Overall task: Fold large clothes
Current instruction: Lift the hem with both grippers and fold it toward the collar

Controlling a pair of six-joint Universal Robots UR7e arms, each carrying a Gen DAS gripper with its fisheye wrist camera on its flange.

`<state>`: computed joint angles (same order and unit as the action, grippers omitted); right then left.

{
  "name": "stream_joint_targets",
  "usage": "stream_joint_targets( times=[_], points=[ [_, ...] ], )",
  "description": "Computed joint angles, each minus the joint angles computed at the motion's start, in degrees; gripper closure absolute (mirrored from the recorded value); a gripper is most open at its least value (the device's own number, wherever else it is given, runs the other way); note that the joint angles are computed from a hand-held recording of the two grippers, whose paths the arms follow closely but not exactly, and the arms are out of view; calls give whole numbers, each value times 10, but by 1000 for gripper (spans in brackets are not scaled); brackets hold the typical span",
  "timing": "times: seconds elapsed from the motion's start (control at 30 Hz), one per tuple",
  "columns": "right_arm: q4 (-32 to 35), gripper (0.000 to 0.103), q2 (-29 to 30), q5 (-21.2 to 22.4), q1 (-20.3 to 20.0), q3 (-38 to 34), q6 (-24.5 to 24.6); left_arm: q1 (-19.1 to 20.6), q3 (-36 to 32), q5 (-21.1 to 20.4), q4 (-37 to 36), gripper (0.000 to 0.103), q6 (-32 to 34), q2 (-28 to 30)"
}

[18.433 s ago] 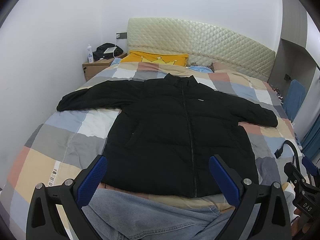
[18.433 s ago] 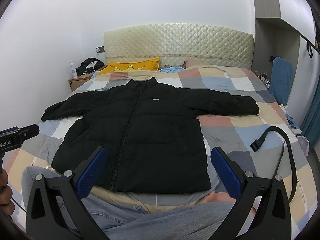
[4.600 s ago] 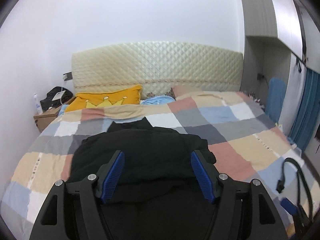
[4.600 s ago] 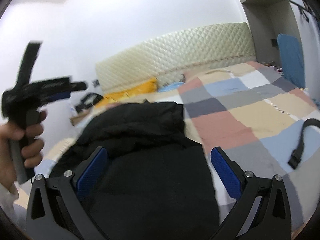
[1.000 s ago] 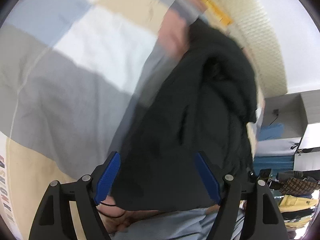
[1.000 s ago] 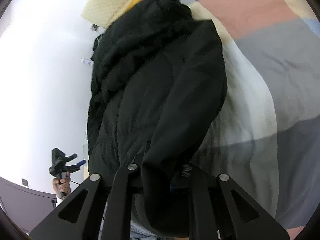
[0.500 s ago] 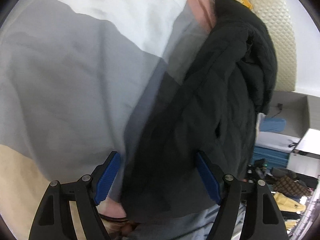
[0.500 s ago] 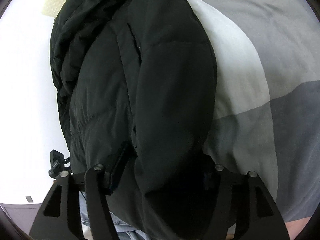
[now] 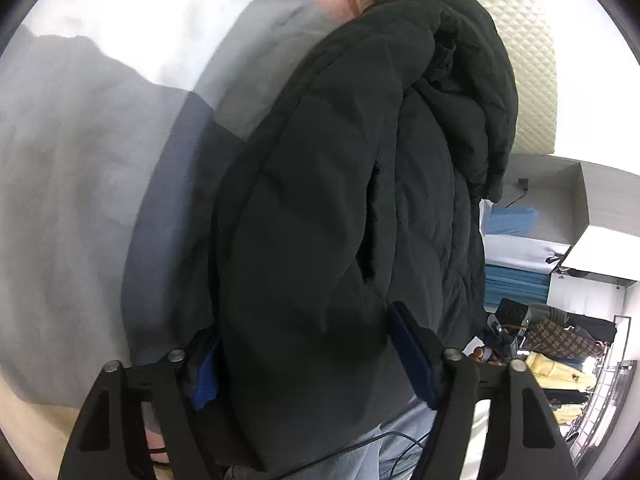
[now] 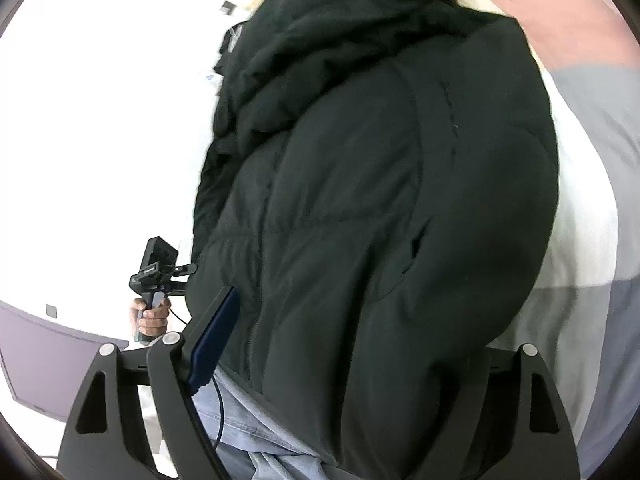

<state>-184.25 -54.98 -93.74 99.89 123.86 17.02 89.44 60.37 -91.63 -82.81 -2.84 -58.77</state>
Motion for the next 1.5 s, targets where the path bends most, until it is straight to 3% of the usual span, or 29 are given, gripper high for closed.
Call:
stream_joint_targets(
  times=[0.03,0.07,0.17,0.33,0.47,0.67,0.83,1.27,1.5],
  points=[
    [18,34,0,-11,-5,-1,20,-2,5,1,3,43,20,-3],
    [40,50,-1,-32,-8,-3,42,-9,6,0,10,46,43,-3],
    [43,72,-11,-34,-22,11,57,-30,28,3,5,50,81,-17],
    [0,88,-11,-61,6,8,12,-55,60,25,-25,89,85,-39],
    [-46,92,-5,-74,26,9,-3,-65,74,39,-41,94,96,-58],
    [-145,94,-21,-42,23,44,1,-85,97,47,-77,97,95,-99],
    [-161,95,-46,-30,24,63,4,-111,88,52,-75,99,120,-136],
    [-251,95,-94,-37,101,100,-4,-157,127,48,-97,99,128,-257],
    [-280,95,-131,-79,167,141,0,-197,188,36,-109,99,134,-340]
  ],
)
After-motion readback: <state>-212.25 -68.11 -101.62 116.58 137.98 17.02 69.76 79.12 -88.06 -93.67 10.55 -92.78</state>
